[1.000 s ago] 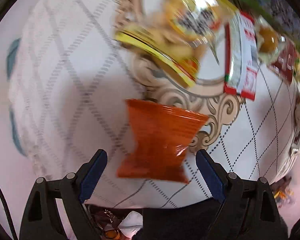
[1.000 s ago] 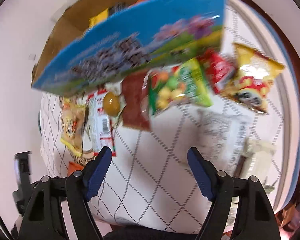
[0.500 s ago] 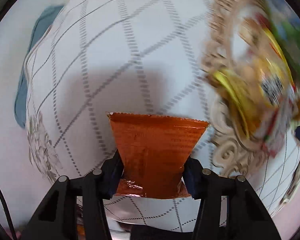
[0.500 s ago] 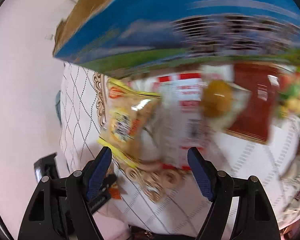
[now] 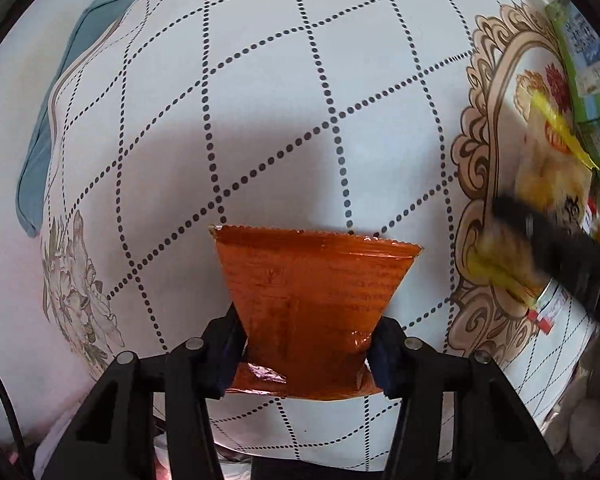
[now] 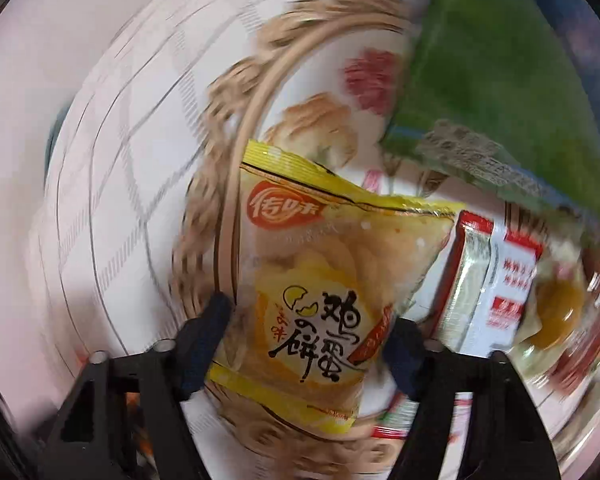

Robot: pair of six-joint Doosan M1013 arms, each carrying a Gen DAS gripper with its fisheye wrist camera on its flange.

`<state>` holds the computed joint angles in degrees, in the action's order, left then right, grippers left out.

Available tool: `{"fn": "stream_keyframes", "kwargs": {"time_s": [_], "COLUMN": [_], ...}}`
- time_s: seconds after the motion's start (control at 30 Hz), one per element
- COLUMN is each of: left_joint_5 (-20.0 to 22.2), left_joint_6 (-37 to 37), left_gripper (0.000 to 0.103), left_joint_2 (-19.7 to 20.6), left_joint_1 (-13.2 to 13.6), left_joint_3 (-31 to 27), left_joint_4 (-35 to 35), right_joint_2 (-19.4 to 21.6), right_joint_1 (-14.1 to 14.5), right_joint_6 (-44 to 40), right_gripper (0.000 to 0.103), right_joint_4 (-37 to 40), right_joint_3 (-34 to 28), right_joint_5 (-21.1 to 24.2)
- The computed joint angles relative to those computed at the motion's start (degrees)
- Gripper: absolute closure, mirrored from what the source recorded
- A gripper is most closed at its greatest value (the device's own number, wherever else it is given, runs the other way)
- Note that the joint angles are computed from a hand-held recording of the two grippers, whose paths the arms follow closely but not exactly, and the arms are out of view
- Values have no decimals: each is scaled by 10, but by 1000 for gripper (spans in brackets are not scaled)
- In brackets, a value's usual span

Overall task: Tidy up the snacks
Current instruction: 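Grasp the orange packet with the left gripper while the right grasps the yellow cracker bag, then lift both packets into the box and open both grippers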

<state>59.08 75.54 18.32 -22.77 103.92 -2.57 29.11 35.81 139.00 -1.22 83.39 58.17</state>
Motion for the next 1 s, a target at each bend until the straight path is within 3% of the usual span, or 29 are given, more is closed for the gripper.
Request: {"fn": "stream_keyframes", "kwargs": {"time_s": [0.23, 0.47, 0.57, 0.77, 0.87, 0.9, 0.93, 1.0], "left_joint_5": [-1, 7, 12, -2, -17, -22, -23, -32], "left_joint_6": [24, 59, 63, 68, 63, 57, 56, 55], "left_gripper": [53, 52, 44, 44, 46, 52, 55, 56], "left_joint_2": [5, 8, 15, 11, 6, 2, 0, -8], "left_joint_1": [-36, -90, -108, -104, -101, -103, -102, -102], "left_joint_3": [4, 10, 7, 25, 38, 41, 41, 49], "left_joint_4": [-11, -25, -5, -15, -4, 2, 5, 4], "right_joint_2": [-53, -121, -139, -149, -152, -138, -130, -117], "right_joint_1": [10, 2, -3, -9, -15, -15, -12, 0], "right_joint_6": [-114, -57, -20, 40, 56, 56, 63, 81], "right_gripper": [41, 41, 40, 28, 27, 28, 37, 43], "right_joint_4": [47, 98, 111, 112, 97, 91, 78, 44], "right_joint_3": [78, 177, 203, 218, 228, 216, 208, 193], "right_joint_5": [23, -8, -52, -83, -87, -83, -75, -61]}}
